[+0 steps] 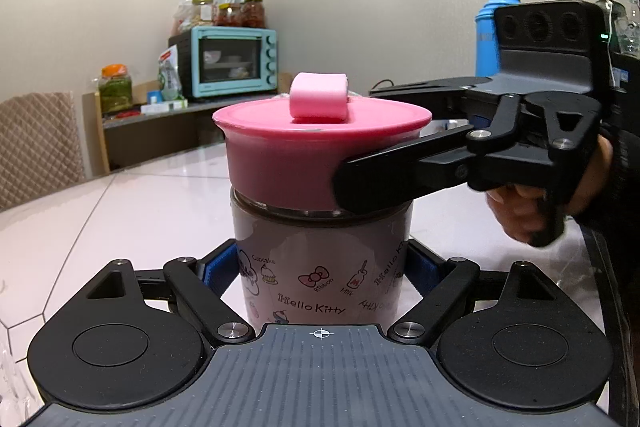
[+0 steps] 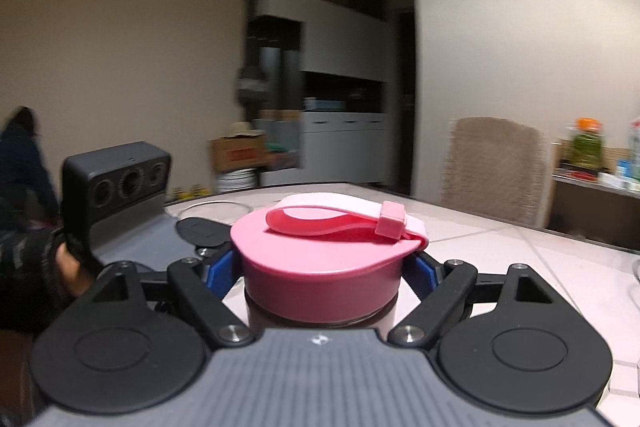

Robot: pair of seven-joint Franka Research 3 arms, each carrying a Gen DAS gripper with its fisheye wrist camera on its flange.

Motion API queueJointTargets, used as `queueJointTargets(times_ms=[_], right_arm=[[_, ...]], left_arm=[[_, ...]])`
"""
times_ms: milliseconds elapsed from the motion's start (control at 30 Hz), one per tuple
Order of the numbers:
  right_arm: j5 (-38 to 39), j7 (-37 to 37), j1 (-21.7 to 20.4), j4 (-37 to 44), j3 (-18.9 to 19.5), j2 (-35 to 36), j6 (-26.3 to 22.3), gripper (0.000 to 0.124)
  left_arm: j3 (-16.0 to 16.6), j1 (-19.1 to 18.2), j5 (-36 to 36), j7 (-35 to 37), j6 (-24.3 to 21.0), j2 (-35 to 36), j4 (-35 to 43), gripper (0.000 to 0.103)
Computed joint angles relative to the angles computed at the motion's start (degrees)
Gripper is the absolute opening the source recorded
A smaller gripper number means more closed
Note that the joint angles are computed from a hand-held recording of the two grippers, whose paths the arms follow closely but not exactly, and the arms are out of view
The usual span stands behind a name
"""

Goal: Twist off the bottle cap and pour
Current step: 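Regrip the pink lid with the right gripper and twist it further, then open the right gripper, rotate back, and twist the lid again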

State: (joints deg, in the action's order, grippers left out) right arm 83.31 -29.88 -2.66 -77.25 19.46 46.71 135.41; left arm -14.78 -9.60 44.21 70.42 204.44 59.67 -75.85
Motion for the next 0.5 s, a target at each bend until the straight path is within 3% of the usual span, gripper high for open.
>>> queueJointTargets(times_ms=[100,233,367,500], right_arm=[[-3.72,2.87,-0.03,2.98,-0.85,1.54,-3.75,0.085],[-4.11,3.31,-0.65,2.50,-0.09,1.09,-3.56,0.085],[0.70,0.39,-0.70,-1.05,1.02,-1.16,1.22,0.095],[11.91,-5.95,0.28,-7.33,1.58,-5.53,9.31,0.096]], left_arm=[[0.06,-0.05,-0.02,-0.07,0.04,-0.03,-0.04,0.090],[0.06,-0.06,0.05,-0.15,0.04,0.02,0.02,0.090],[0.22,-0.18,-0.09,-0.16,0.13,-0.06,-0.08,0.090],[0.23,-0.16,-0.05,-0.20,0.16,-0.08,-0.12,0.090]])
